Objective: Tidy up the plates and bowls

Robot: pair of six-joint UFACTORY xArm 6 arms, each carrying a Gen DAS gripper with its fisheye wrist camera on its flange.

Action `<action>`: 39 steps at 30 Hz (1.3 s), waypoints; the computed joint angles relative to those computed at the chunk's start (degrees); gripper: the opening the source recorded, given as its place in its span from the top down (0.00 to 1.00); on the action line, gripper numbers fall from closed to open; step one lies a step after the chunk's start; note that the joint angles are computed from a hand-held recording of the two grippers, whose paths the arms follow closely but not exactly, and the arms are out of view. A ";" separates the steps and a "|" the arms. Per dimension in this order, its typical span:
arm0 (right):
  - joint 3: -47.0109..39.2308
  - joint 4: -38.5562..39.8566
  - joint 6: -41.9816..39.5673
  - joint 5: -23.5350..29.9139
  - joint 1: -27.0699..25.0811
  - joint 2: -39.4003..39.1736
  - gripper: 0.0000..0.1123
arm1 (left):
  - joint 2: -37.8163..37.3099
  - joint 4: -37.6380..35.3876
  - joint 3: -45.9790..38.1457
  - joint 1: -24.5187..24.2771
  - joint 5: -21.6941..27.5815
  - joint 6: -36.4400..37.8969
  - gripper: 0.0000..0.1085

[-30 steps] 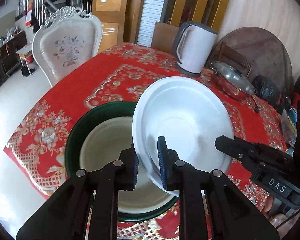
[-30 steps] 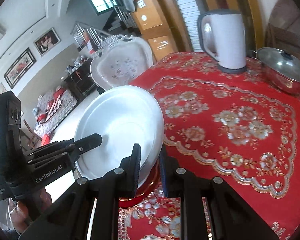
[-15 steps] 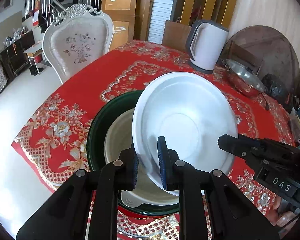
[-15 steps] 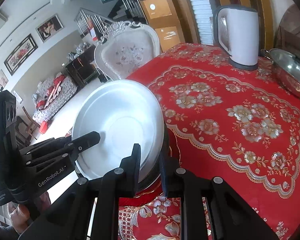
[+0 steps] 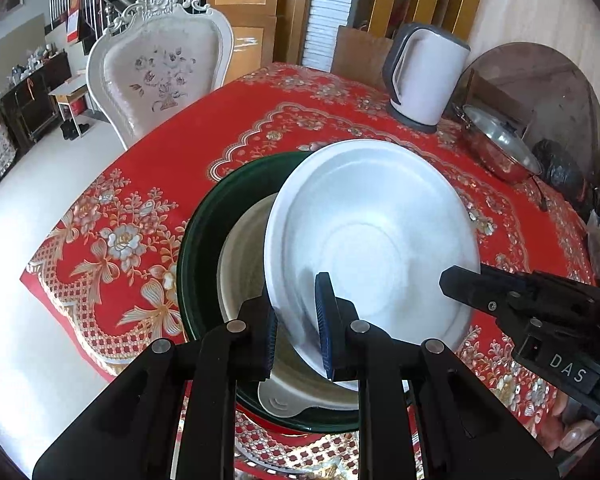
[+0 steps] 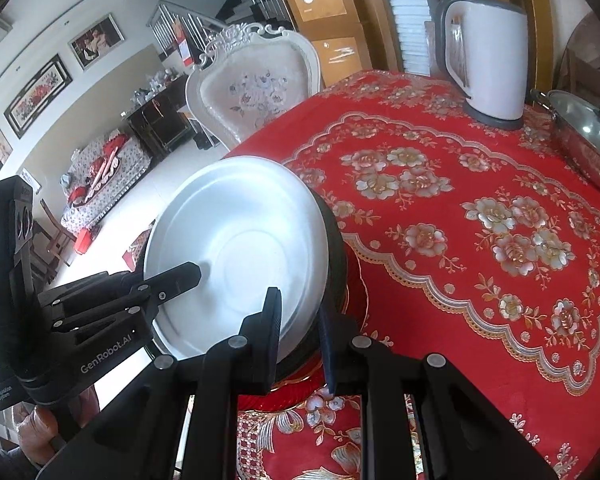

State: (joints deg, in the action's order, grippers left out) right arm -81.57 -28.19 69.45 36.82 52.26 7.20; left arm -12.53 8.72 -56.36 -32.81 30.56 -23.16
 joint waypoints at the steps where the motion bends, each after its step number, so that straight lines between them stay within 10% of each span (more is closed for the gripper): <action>1: 0.04 0.12 -0.05 -0.07 -0.06 0.06 0.83 | 0.04 0.00 -0.04 -0.03 0.03 0.08 0.85; 19: -2.92 2.78 -3.31 0.92 0.18 2.24 0.78 | -2.15 1.24 0.88 0.58 -0.82 -0.54 0.85; 25: -3.60 3.04 -4.10 1.90 0.30 2.52 0.68 | -2.91 1.15 1.78 0.97 -1.87 -1.03 0.52; 29: -4.01 1.81 -3.59 2.74 0.55 2.56 0.68 | -4.11 0.90 2.89 1.26 -3.62 -1.75 0.51; 39: -4.10 -13.14 9.35 9.22 3.32 0.10 0.53 | -7.62 33.11 5.79 2.24 -10.80 -30.72 0.35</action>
